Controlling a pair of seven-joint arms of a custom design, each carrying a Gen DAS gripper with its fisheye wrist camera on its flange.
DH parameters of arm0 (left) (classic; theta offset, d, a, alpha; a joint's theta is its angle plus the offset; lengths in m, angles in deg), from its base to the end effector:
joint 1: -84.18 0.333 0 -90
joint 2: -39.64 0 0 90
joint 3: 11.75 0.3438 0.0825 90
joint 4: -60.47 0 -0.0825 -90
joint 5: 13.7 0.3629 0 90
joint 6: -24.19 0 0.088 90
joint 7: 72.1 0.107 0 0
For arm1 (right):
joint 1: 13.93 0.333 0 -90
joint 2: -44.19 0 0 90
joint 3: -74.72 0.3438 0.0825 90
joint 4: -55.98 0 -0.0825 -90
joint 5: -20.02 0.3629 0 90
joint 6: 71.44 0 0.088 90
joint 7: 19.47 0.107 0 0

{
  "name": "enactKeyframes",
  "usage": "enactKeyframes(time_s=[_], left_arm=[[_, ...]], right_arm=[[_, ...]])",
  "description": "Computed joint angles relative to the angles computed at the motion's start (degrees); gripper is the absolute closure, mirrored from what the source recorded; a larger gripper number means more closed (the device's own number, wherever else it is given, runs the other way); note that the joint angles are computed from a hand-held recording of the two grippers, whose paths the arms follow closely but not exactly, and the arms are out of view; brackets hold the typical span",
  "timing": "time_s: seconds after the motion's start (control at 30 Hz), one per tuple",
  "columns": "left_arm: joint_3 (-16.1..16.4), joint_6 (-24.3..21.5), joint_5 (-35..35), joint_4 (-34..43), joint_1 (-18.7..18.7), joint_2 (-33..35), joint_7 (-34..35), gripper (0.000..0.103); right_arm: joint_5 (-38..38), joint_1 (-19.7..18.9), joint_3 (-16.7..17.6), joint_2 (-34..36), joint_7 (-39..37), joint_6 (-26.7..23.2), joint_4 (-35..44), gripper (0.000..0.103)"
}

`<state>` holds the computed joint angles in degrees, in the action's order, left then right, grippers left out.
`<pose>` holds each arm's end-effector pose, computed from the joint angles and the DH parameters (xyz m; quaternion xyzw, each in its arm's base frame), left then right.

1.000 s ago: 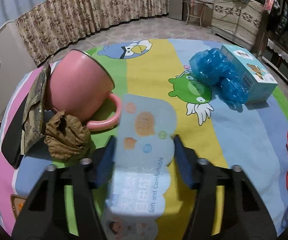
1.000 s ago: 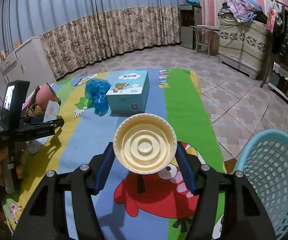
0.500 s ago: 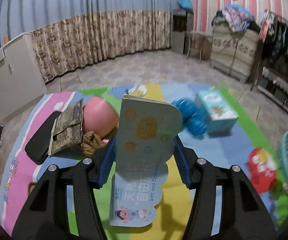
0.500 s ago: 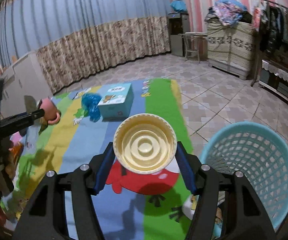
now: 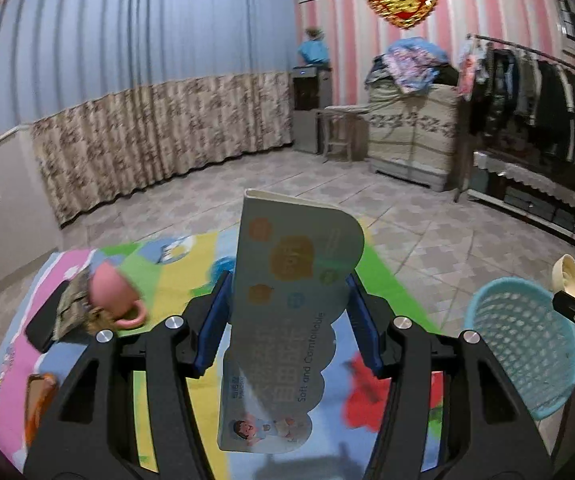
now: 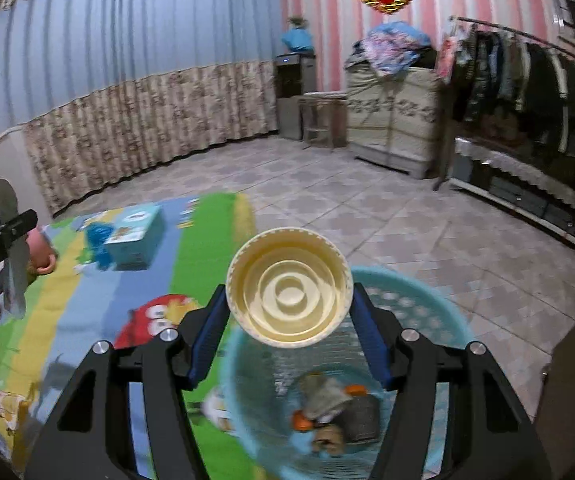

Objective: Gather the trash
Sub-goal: 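Carry the white card and cream lid over the light-blue basket with both tools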

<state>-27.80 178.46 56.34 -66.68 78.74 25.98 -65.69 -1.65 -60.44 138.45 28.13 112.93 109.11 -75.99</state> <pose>0.4451 -0.2209 0.5673 -0.6364 0.5762 -0.3222 0.3989 0.4729 0.2284 0.5382 -0.6393 0.6033 -0.3045 0.3669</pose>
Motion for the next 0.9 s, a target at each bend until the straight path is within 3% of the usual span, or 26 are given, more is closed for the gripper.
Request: enactKeyframes(time_s=[0.2,0.37,0.47,0.6,0.8,0.9], left_arm=[[-2.3,-1.4,2.8,7.1,-3.9,7.3,-3.3,0.049],[-1.7,-1.5,5.2,12.9,-8.8,13.0,-5.5,0.049],[-1.2,-1.0,7.5,16.6,-12.0,16.7,-7.3,0.049],[0.3,0.1,8.3,20.6,-15.8,20.8,-7.7,0.049],[2.7,1.1,7.9,25.0,-19.5,25.5,-7.4,0.049],[3.8,0.7,7.3,26.5,-20.9,27.3,-6.3,0.049]], right_arm=[[3.1,11.3,-14.8,0.0,-2.0,1.3,-4.1,0.042],[3.9,16.4,-22.0,0.2,-2.8,1.4,-6.7,0.042],[4.5,16.7,-23.6,0.3,-2.0,1.4,-7.8,0.042],[3.1,14.0,-22.5,0.0,-0.2,0.7,-8.2,0.042],[0.8,15.1,-23.5,2.4,2.2,-0.1,-7.4,0.042],[-2.9,13.7,-21.8,4.1,4.7,-1.1,-6.1,0.042]])
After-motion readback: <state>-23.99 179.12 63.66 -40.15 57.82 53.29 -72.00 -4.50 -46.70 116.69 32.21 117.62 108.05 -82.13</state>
